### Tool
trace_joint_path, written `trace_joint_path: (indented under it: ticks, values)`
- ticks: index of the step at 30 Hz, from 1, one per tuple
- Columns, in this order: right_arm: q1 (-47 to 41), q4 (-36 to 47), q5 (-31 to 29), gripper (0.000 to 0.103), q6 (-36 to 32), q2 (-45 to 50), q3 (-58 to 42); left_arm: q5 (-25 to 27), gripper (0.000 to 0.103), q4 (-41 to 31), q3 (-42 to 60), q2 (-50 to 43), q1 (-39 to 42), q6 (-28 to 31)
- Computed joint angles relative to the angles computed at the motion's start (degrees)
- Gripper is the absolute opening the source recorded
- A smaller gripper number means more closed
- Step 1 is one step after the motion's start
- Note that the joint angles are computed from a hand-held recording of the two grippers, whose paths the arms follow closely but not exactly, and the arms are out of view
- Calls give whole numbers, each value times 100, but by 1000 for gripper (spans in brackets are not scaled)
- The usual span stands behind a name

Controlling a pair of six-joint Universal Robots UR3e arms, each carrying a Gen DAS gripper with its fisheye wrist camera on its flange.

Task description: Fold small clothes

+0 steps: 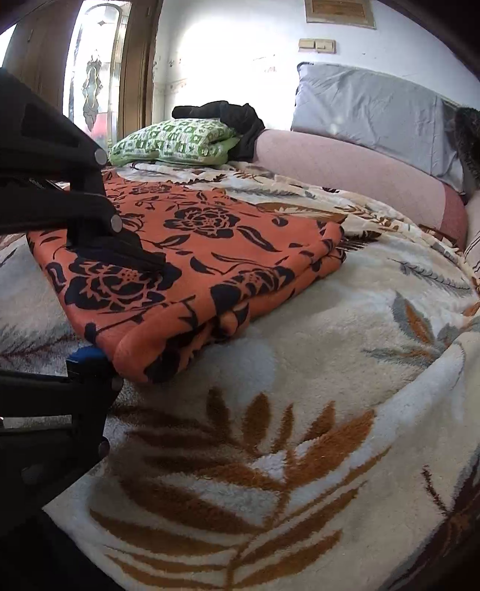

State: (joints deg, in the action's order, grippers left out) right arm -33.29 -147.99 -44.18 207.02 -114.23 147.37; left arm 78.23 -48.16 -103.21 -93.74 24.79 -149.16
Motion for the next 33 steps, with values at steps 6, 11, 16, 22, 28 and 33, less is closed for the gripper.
trace_joint_path:
  ticks: [6,11,16,22,28,33]
  values:
    - [269,-473,-193,72,493,150,-76,-58,81,101,-133,21,31,57]
    - [1145,-256,-1091,7,424,854,-1146,-310,85,109,-196,-29,185,206]
    - [3147,699,-2997,7,524,1537,-3889,-1901,83,-1183,30,743,2009,587]
    - [5813,630,-4341,7,236,4061,-7489,-2623,83,-1266,453,445,4176,391]
    - [6965,2282,-3825,8,194,7292,-10905,-2257,83,-1003,488,-358,4547,329]
    - [6905,2511,-3516,8,432,7618,-11321,-2370,83,-1045,341,-279,4577,628]
